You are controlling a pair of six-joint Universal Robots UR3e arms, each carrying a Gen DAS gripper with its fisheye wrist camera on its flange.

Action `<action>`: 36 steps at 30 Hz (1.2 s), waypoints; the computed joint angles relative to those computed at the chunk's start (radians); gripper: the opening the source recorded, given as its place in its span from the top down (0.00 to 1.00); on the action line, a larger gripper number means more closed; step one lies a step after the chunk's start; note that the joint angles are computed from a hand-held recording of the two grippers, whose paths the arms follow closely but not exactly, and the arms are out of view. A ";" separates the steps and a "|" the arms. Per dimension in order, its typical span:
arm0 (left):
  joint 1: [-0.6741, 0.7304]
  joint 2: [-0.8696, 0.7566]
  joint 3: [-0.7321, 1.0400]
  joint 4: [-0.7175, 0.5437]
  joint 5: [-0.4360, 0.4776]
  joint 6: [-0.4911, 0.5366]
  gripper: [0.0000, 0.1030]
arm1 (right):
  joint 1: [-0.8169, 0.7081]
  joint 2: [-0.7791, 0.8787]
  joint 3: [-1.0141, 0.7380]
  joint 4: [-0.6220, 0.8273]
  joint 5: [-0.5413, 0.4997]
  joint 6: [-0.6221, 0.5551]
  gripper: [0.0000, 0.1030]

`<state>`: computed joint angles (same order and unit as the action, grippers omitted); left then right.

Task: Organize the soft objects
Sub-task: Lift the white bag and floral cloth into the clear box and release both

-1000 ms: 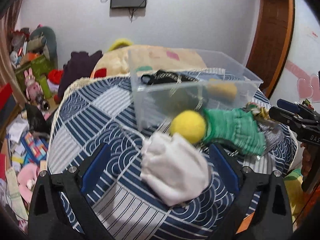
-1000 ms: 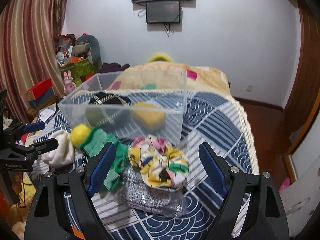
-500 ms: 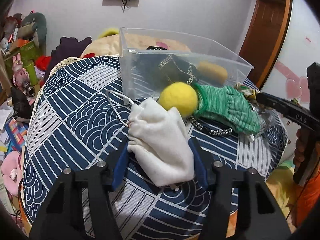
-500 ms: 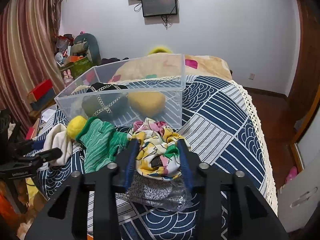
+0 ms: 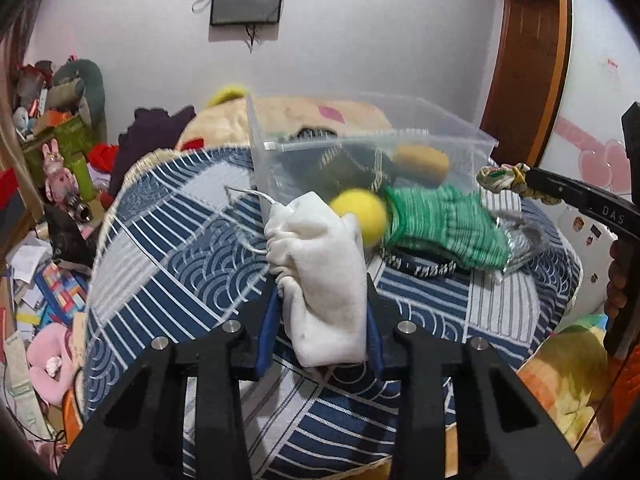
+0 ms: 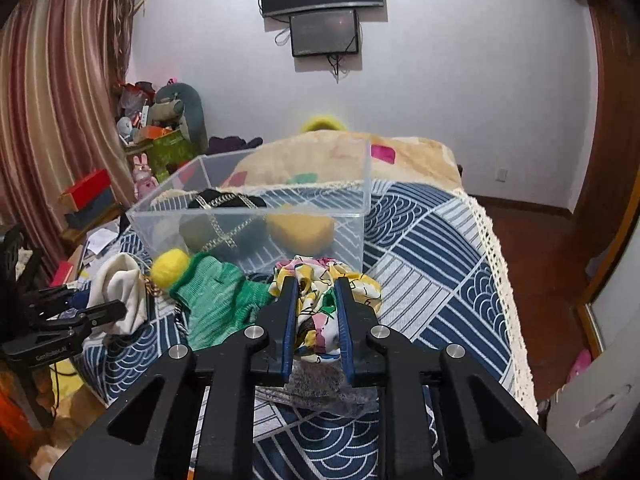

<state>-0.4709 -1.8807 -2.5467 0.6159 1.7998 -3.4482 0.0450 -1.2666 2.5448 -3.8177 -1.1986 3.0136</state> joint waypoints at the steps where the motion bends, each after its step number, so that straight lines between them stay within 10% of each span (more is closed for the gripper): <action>1: -0.006 0.019 -0.003 -0.005 0.010 0.001 0.64 | -0.003 -0.008 0.005 -0.005 0.003 -0.001 0.84; 17: 0.019 0.237 0.061 -0.114 0.050 0.064 0.64 | 0.023 -0.132 -0.027 -0.006 0.009 0.047 0.84; 36: 0.105 0.109 0.302 -0.207 -0.005 0.144 0.64 | 0.204 0.019 -0.388 0.141 -0.118 0.067 0.84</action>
<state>-0.3656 -1.7714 -2.2443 0.4093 1.7947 -3.3045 0.2487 -1.2472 2.1566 -3.6764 -1.3170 3.0802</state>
